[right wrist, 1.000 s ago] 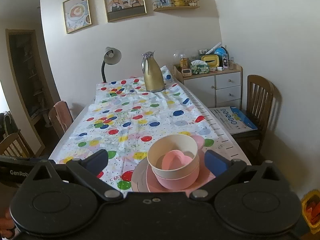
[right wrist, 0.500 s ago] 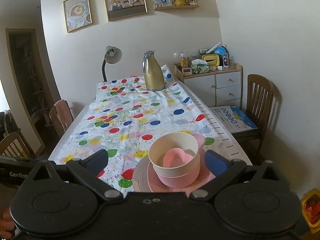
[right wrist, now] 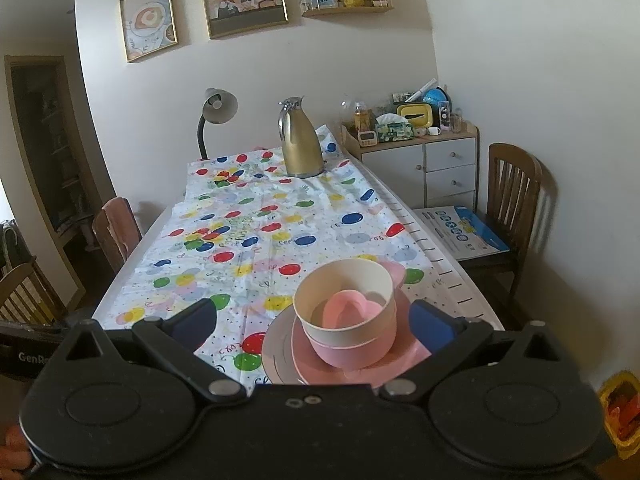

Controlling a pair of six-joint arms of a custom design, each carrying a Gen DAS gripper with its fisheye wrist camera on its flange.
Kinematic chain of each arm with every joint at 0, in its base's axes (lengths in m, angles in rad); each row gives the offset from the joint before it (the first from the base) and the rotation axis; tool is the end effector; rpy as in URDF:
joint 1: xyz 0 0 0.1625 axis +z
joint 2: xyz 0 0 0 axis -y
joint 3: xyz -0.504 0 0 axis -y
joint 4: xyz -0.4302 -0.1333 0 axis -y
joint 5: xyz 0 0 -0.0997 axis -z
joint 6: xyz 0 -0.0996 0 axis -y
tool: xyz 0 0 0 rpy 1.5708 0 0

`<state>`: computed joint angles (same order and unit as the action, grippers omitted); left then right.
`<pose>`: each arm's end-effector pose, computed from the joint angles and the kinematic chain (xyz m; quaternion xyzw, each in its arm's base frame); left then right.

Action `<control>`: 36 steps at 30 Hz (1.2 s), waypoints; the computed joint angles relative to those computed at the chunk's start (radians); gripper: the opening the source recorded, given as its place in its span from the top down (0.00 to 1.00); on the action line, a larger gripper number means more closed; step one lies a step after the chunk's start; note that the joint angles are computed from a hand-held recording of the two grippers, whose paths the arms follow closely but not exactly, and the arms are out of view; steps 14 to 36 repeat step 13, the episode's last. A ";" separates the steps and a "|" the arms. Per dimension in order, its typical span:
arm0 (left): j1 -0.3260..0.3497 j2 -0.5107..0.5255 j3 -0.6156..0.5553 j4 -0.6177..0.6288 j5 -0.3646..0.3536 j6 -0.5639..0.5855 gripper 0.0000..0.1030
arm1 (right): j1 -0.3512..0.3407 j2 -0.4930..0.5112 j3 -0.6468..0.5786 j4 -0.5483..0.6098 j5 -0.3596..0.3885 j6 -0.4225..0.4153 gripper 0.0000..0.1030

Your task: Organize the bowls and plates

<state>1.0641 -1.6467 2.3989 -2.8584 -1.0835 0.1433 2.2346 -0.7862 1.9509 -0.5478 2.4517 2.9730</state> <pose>-0.0400 -0.4428 0.3463 0.2384 0.9073 -0.2945 0.1824 0.3649 -0.3748 0.0060 0.1459 -0.8141 0.4954 0.2654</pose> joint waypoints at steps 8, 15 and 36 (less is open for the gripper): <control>0.005 -0.002 -0.006 0.009 -0.008 0.005 0.00 | 0.000 0.008 -0.013 0.028 0.005 0.025 0.00; 0.017 0.002 -0.015 0.005 -0.014 0.012 0.00 | -0.002 0.014 -0.024 0.033 0.003 0.017 0.00; 0.017 0.002 -0.015 0.005 -0.014 0.012 0.00 | -0.002 0.014 -0.024 0.033 0.003 0.017 0.00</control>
